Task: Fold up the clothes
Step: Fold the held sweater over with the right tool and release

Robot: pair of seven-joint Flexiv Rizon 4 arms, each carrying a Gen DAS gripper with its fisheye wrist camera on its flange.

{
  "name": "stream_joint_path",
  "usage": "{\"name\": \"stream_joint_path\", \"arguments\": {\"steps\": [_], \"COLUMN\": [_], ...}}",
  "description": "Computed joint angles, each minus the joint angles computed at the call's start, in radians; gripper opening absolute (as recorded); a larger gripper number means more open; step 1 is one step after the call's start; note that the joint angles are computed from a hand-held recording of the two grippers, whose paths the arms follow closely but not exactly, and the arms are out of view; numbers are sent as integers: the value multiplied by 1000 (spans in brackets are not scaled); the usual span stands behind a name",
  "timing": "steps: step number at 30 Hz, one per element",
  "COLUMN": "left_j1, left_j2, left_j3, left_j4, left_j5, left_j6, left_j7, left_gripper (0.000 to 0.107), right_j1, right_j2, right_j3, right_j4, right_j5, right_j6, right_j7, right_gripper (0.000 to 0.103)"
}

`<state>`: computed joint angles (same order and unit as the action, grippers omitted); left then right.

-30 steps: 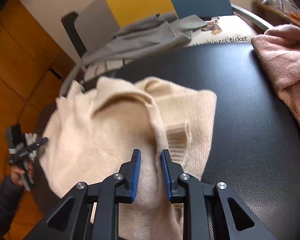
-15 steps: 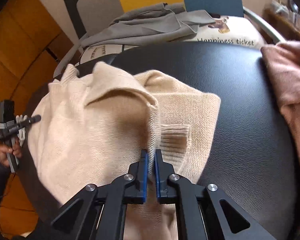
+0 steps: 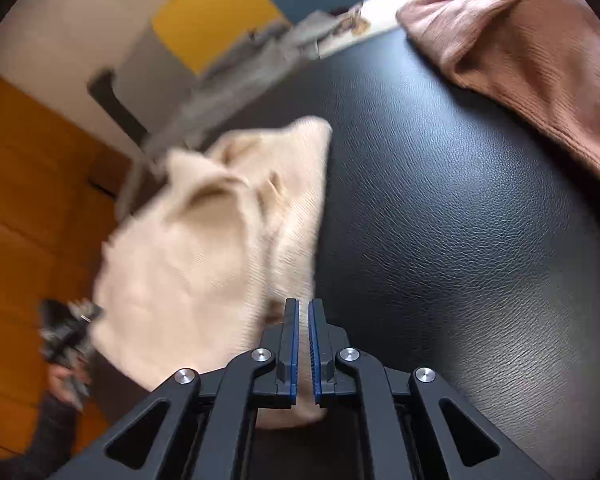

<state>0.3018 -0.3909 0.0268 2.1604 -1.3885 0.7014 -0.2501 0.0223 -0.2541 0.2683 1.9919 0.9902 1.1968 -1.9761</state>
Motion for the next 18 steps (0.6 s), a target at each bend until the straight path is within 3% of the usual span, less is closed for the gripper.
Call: {"name": "stream_joint_path", "arguments": {"steps": [1, 3, 4, 11, 13, 15, 17, 18], "left_j1": [-2, -14, -19, -34, -40, -40, -26, -16], "left_j2": [0, 0, -1, 3, 10, 15, 32, 43], "left_j3": [-4, -9, -8, 6, 11, 24, 36, 43], "left_j4": [2, 6, 7, 17, 20, 18, 24, 29], "left_j5": [-14, -27, -20, 121, 185, 292, 380, 418], "left_j6": [3, 14, 19, 33, 52, 53, 36, 18], "left_j7": [10, 22, 18, -16, -22, -63, -76, -82], "left_gripper": [28, 29, 29, 29, 21, 6, 5, 4], "right_j1": [-28, -52, -49, 31, 73, 135, 177, 173], "right_j2": [9, 27, 34, 68, 56, 41, 35, 49], "right_j3": [14, 14, 10, -10, -18, -26, -27, -17], "right_j4": [-9, -17, -17, 10, 20, 50, 81, 91], "right_j5": [55, 126, 145, 140, 47, -132, -293, -313], "right_j6": [-24, -74, -93, -72, -71, -73, -91, -109], "right_j7": [-47, -113, -136, -177, -137, -29, 64, 71], "right_gripper": [15, 51, 58, 61, 55, 5, 6, 6]}}
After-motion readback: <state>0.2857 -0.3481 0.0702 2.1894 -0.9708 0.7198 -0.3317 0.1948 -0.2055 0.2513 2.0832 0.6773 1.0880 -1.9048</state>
